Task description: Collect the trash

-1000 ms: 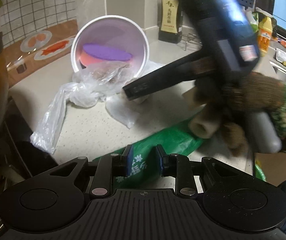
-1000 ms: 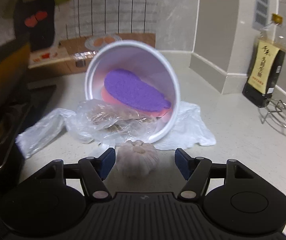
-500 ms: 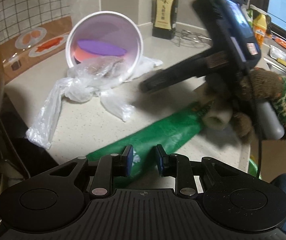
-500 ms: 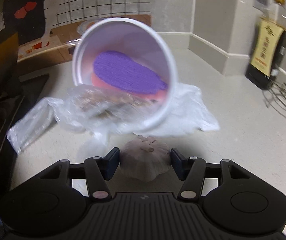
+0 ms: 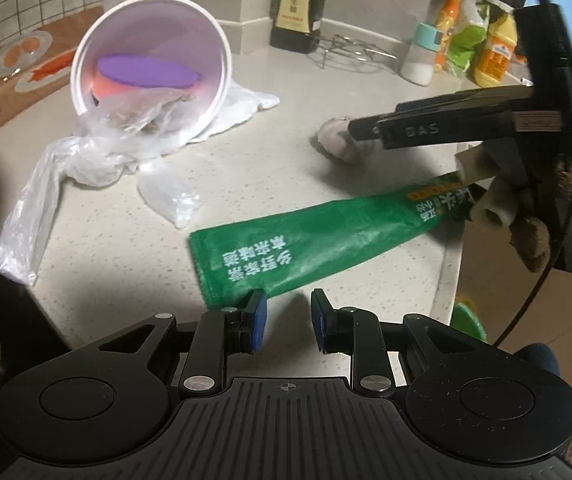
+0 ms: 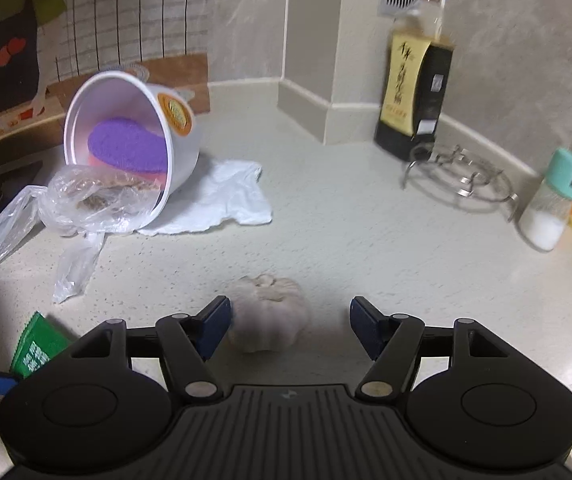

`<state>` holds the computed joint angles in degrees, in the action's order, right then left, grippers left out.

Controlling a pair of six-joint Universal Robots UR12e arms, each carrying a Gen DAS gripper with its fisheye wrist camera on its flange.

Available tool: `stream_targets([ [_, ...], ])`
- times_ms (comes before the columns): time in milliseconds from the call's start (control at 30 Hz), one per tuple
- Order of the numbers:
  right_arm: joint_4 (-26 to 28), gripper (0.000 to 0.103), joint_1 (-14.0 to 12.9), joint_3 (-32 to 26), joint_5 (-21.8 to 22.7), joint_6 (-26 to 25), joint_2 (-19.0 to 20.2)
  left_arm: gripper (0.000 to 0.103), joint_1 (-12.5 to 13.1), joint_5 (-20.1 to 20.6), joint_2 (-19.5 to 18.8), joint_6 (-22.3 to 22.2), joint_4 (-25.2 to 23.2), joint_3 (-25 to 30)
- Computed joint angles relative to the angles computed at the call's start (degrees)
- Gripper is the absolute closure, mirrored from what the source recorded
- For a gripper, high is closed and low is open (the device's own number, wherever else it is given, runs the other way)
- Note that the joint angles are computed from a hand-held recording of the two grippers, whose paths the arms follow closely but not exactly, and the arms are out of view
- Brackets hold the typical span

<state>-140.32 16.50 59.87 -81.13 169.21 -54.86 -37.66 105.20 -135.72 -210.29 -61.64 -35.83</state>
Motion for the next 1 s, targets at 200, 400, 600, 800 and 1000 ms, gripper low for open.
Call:
stream_targets([
  [200,-3.5,0.041,-1.0,3.2,0.3,-1.1,-2.0,0.076,-0.4,-1.1,-1.2,1.4,0.3,2.3],
  [400,-0.3,0.062,-1.3,5.6,0.9,-1.2,-3.7,0.076,-0.3,-2.9,-2.6,1.7,-0.6,4.6],
  [600,1.7,0.062,-1.3,8.1,6.7,-2.3,-5.5,0.076,0.5,-3.4,-3.0,-2.0,-1.6,5.2],
  [800,2.7,0.062,-0.9,9.1,11.3,-1.6,-6.3,0.076,1.0,-2.8,-3.0,-4.2,-1.6,5.1],
  [1000,3.5,0.062,-1.0,10.1,16.0,-3.7,-7.2,0.076,1.4,-2.1,-3.4,-5.6,-1.8,5.8],
])
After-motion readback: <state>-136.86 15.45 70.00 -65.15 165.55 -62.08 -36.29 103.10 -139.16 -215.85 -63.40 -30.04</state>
